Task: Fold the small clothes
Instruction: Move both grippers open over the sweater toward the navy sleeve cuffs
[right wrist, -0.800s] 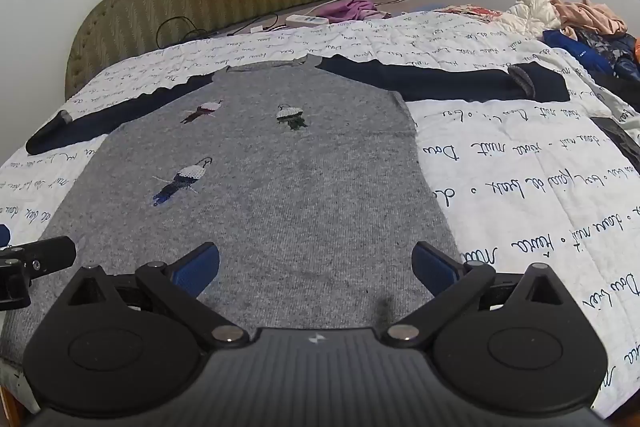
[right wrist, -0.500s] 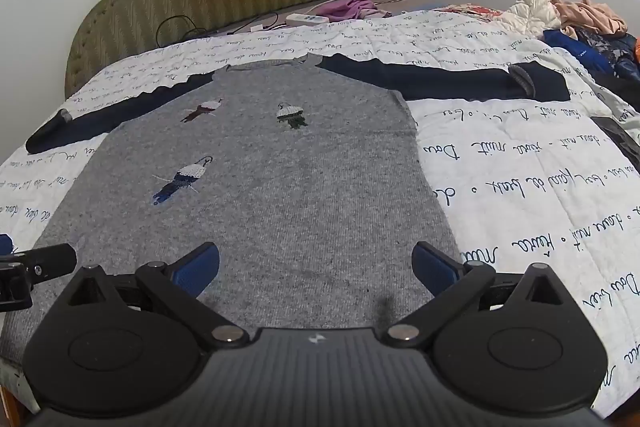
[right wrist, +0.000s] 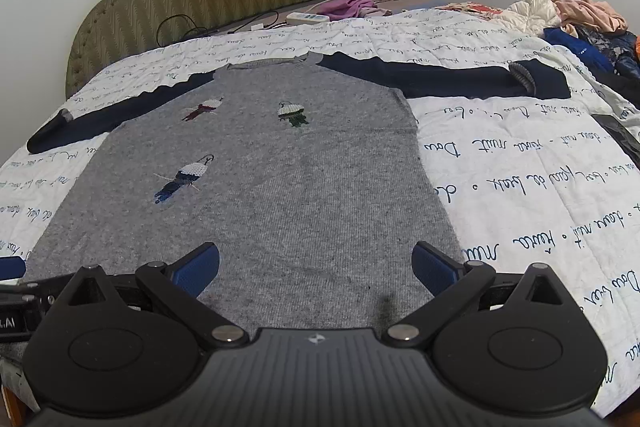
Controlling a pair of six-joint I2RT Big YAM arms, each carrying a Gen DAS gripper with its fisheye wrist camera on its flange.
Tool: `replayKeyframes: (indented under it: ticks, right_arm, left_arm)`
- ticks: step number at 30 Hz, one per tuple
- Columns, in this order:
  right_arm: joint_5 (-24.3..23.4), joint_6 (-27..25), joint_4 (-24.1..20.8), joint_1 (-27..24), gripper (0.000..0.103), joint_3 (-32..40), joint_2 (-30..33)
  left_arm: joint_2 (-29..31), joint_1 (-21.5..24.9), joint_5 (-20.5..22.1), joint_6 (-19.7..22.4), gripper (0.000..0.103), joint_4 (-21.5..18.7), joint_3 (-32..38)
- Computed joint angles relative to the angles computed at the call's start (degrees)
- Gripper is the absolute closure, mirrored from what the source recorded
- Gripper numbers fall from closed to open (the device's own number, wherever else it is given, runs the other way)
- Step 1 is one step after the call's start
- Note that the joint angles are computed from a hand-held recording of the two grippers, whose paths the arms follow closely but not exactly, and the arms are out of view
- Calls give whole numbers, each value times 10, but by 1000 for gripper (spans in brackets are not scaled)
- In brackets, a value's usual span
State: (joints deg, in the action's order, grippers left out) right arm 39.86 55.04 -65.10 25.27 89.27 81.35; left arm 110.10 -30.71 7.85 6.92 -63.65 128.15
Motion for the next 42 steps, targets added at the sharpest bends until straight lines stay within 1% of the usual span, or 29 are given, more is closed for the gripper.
replayKeyframes:
  ticks: [2,3,4,5,6,8,9,12,16,22,26,32,42]
  right_arm:
    - [1,3,-2,2,0,-2,-2]
    - [1,3,-1,2,0,-3,-3]
    - [1,3,0,1,0,-3,-3]
    - [0,4,-1,1,0,-2,-3]
    - [-1,5,-1,1,0,-2,-3]
    - [-7,1,6,-5,0,-7,-6]
    - [-9,1,8,-5,0,-8,-6]
    - [-9,-4,12,-4,0,-8,-5]
    - [-8,-11,21,-4,0,-10,-8]
    - [-12,-18,24,-11,0,-10,-7]
    - [-20,-23,28,-17,0,-11,-5]
    - [-30,-48,41,-31,0,-6,2]
    - [-48,-90,58,-61,0,15,18]
  left_arm:
    - [-22,0,7,7,3,34,-39]
    - [-34,-2,0,5,3,53,-61]
    - [-44,-3,-7,3,3,66,-78]
    - [-51,-3,-2,5,3,70,-89]
    - [-50,-2,6,11,3,59,-85]
    - [-32,-1,15,13,3,16,-51]
    - [-27,0,17,12,3,10,-44]
    - [-22,-3,-10,15,3,23,-37]
    - [-11,-5,-30,14,2,35,-20]
    - [10,-5,-42,10,0,25,12]
    - [29,-6,-50,6,0,11,40]
    - [56,-6,-56,6,0,-8,80]
    - [119,-8,-68,4,0,-56,180]
